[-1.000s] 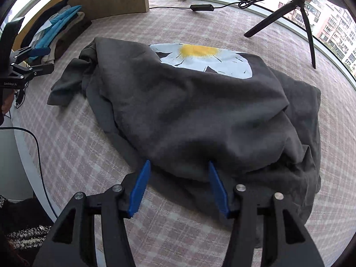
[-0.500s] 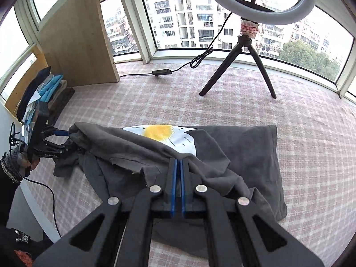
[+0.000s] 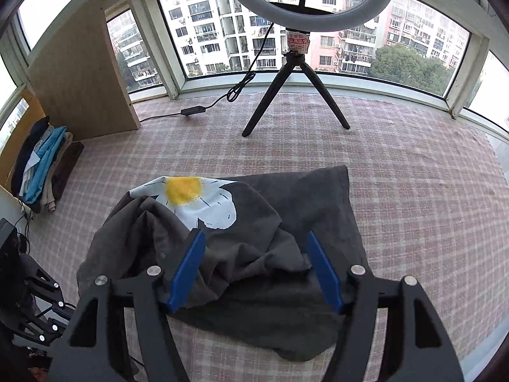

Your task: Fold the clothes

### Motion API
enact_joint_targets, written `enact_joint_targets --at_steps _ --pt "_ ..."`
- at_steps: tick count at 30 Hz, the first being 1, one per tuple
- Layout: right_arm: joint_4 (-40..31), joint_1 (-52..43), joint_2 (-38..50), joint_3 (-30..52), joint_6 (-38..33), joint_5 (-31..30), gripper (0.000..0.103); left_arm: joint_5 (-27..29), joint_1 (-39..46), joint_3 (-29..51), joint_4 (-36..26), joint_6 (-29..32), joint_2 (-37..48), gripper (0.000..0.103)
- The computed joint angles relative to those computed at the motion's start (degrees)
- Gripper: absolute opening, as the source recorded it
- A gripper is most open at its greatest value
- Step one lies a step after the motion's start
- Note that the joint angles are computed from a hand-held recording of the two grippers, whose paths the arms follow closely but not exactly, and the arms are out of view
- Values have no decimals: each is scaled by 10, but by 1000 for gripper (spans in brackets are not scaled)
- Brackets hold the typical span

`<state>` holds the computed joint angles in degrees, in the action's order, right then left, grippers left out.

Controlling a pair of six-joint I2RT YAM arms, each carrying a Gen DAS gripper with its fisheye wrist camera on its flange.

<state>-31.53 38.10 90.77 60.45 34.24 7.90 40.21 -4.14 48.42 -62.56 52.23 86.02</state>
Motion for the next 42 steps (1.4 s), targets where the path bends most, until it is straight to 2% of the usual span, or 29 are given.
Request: enact_joint_targets --at_steps 1,2,5,7,8,11,13,14,15,16,17,19,21,22,25,26,29,31,34,36,38,40,42 --pt "17 20 -8 -26 27 -9 66 -15 -13 -8 5 -8 -11 30" --pt "36 41 -14 -51 54 -17 66 -36 -24 -16 12 -18 -22 35" --pt "120 96 -16 -115 136 -69 66 -99 31 -16 10 8 -48 36" --pt "156 133 19 -114 159 -78 67 -135 90 -2 12 28 -47 36" --pt "145 150 51 -93 161 -61 69 -151 117 5 16 37 -45 36" --pt "77 180 162 -3 160 6 69 -154 203 69 3 65 5 37" --pt "71 176 221 34 165 10 69 -144 231 120 2 61 44 41" --pt "104 173 231 27 166 -7 65 -143 226 142 10 42 58 44" --pt "162 169 228 3 169 -34 32 -145 219 163 20 22 72 44" --pt "205 168 222 -20 178 -61 6 -146 206 184 28 2 85 44" --pt "226 173 209 -40 188 -69 4 -145 191 204 30 -10 94 44" --pt "207 207 153 -72 185 -24 3 -149 153 236 41 -34 108 44" --pt "167 248 66 -120 218 16 3 -159 96 260 50 -53 117 44" --pt "139 270 17 -147 249 35 3 -162 61 274 50 -61 125 48" --pt "7 355 -108 -206 396 92 3 -180 -55 308 64 -89 156 70" --pt "-32 386 -131 -217 451 101 3 -189 -98 318 73 -99 169 74" --pt "-109 467 -169 -239 589 117 3 -236 -228 374 83 -143 237 74" --pt "-106 507 -175 -256 647 128 3 -276 -302 424 82 -162 290 74" --pt "-62 515 -164 -275 664 135 3 -345 -386 502 62 -168 371 74" --pt "-40 513 -150 -280 657 139 3 -408 -425 516 80 -145 405 75" --pt "-22 509 -149 -283 647 144 3 -481 -448 528 98 -127 444 75" --pt "-17 507 -154 -290 641 148 3 -517 -449 568 80 -134 495 75" --pt "-15 505 -160 -298 638 151 3 -507 -439 605 71 -114 534 60"
